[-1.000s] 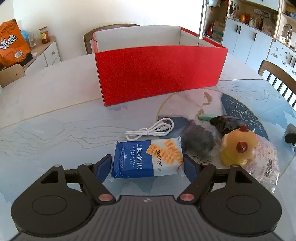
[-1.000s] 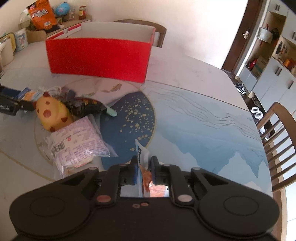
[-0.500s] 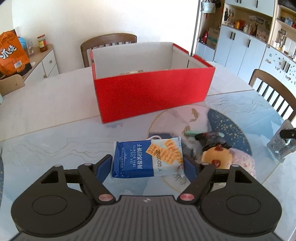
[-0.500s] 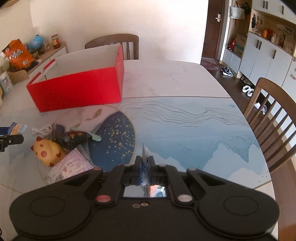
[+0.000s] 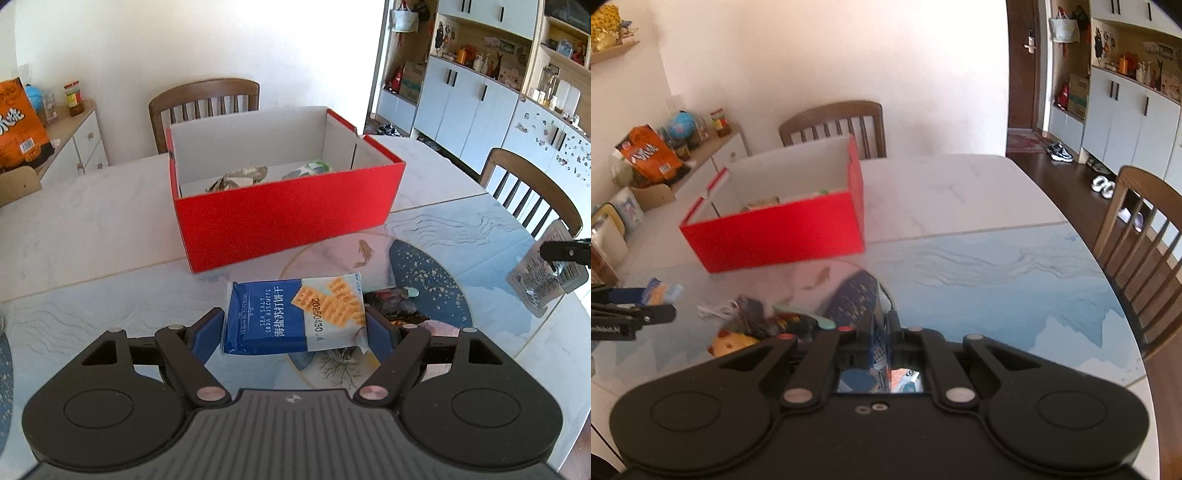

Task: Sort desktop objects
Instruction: 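Lift and carry the biscuit packet and sausage pouch with both tools toward the red box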

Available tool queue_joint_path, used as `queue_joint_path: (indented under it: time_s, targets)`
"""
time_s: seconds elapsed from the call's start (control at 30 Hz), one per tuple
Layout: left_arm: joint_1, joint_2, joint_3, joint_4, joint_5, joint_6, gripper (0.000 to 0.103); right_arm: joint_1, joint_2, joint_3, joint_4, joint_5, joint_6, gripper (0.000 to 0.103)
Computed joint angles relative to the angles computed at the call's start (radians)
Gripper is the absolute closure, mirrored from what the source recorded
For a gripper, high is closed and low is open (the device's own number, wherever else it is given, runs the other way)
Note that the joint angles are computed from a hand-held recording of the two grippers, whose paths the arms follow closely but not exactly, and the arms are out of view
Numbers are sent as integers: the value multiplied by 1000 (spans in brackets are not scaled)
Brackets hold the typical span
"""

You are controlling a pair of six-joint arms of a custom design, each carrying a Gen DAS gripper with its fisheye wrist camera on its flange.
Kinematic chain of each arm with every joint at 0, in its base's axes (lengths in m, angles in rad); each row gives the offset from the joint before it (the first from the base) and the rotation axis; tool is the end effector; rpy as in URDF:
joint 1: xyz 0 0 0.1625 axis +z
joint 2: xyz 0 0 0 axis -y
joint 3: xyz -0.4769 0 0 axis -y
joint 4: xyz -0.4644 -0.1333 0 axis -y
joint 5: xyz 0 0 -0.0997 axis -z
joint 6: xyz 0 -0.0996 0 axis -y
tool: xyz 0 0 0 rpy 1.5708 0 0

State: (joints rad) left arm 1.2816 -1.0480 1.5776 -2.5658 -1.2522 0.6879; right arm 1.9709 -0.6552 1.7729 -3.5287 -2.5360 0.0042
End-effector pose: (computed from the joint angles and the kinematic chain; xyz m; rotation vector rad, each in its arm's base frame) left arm -0.0621 -0.7854 0.3013 1.1724 2.4241 -0.5395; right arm 0.3162 -0.6157 0.0720 -0.0690 -2.1582 1.1412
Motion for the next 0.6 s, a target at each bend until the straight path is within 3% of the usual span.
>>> queue_joint_path:
  time_s: [0.23,0.6]
  targets:
    - [-16,-2,-7,-8,6,-25,24,10,9,-37,-3,20,-27,98]
    - [-36,21,-55,-35,-12,-41,24,10,23,-123,5,100,-139,98]
